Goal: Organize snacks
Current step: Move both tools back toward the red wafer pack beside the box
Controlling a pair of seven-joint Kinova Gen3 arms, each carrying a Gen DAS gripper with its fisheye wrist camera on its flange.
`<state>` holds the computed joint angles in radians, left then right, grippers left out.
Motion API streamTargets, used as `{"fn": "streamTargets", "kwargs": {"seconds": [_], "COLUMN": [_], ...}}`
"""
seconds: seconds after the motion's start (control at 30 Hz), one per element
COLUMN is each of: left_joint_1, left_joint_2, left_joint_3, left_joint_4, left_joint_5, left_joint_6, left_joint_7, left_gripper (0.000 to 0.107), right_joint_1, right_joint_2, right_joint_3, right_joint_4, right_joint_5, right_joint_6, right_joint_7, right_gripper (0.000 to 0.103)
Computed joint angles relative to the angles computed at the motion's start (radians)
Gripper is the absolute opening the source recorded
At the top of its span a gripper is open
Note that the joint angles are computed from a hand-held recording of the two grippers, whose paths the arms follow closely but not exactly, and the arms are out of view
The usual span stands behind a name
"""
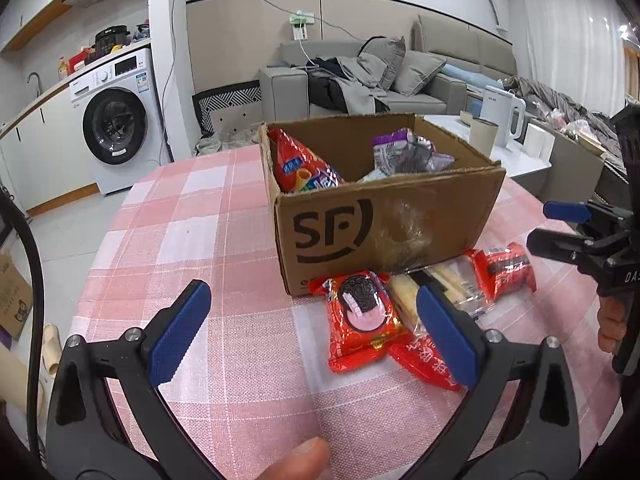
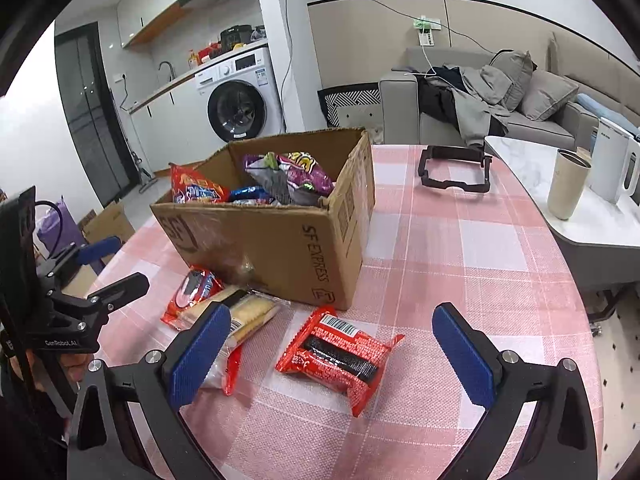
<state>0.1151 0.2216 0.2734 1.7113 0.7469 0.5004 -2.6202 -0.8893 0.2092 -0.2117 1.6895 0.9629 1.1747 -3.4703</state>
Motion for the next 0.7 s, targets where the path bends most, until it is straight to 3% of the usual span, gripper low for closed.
{"fn": "streamTargets", "kwargs": {"seconds": [0.17, 0.37, 0.47, 0.57, 0.7], "left_joint_1": [-0.034, 0.02, 0.023, 0.029, 0.049], "left_joint_2": [0.011, 0.051, 0.058, 0.062, 0.073], "left_joint_3": [0.038, -0.018, -0.006, 0.004, 0.001], "left_joint_4": [0.024, -0.036, -0.033, -0.028, -0.036], "left_joint_5": [0.061, -0.034, -0.062, -0.094, -0.159], "left_joint_6": [-0.031, 0.033, 0.005, -0.013, -0.017], "left_joint_7": [-0.061, 0.079, 0.102, 0.122, 0.17], "left_gripper": [0.102, 0.102, 0.102, 0.102, 0.102], "right_joint_1": [-0.003, 0.018, 0.025, 0.045, 0.076], "right_joint_2": [0.0, -0.003, 0.002, -0.015, -0.003], "right_joint_3": [0.001, 0.002, 0.008, 0.011, 0.012], "right_joint_4": [0.012, 0.012, 0.007, 0.035, 0.022], "right_joint_5": [0.021, -0.019, -0.047, -0.062, -0.126], "right_joint_6": [-0.01, -0.026, -0.018, -0.078, -0.11], "right_joint_7": [-0.032, -0.019, -0.025, -0.039, 0.023], "right_gripper": [0.103, 0.103, 0.103, 0.103, 0.103]}}
